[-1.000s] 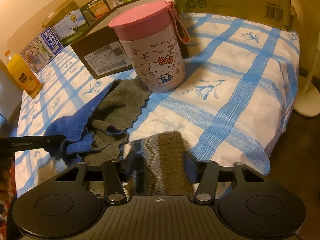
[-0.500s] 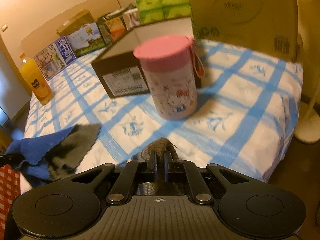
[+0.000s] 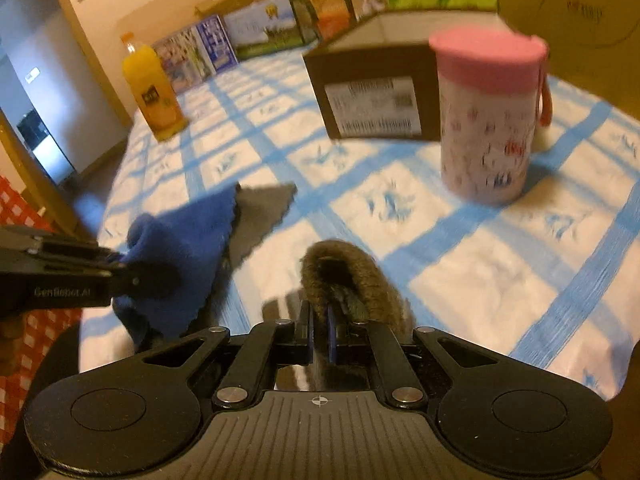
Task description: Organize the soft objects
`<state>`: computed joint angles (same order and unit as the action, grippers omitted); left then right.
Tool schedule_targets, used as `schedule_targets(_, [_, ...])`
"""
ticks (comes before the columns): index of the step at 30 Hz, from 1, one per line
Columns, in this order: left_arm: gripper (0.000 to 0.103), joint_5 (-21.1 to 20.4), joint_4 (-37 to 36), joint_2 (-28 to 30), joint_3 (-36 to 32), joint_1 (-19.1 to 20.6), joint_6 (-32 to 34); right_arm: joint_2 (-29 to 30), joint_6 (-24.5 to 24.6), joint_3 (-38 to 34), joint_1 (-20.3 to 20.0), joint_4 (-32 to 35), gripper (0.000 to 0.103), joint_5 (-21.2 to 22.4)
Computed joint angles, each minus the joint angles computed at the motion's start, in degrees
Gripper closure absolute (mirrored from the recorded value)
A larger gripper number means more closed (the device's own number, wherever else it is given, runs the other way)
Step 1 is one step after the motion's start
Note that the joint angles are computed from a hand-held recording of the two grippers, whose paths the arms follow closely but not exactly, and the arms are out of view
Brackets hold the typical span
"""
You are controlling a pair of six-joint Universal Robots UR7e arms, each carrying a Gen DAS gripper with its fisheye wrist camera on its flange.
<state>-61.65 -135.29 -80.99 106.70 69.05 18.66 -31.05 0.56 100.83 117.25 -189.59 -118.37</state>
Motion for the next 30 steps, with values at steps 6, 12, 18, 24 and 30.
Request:
schedule_targets(6, [0.089, 0.8, -1.4, 1.9, -1.1, 1.7, -0.6, 0.8, 0.7, -0.6, -0.9, 1.2, 0.096, -0.7])
schedule_targets(12, [0.087, 3.1, -0.2, 1.4, -1.6, 1.9, -3.1, 0.9, -1.0, -1.5, -0.4, 3.3, 0.094, -2.0])
schedule_targets(18, [0.070, 3.7, 2.8, -1.6, -1.5, 0.7, -4.0, -0.1, -2.3, -1.6, 0.9, 4.4, 0.046, -3.5])
schedule_targets(24, [0.056, 5.2, 1.7, -2.9, -1.7, 0.7, -3.7, -0.6, -6.9, -0.1, 2.4, -4.2, 0.042, -6.1])
schedule_targets(30, [0.040, 3.8, -1.1, -0.1, -4.1, 3.7, -6.0, -0.4, -2.1, 0.4, -0.4, -7.8, 0.028, -7.3])
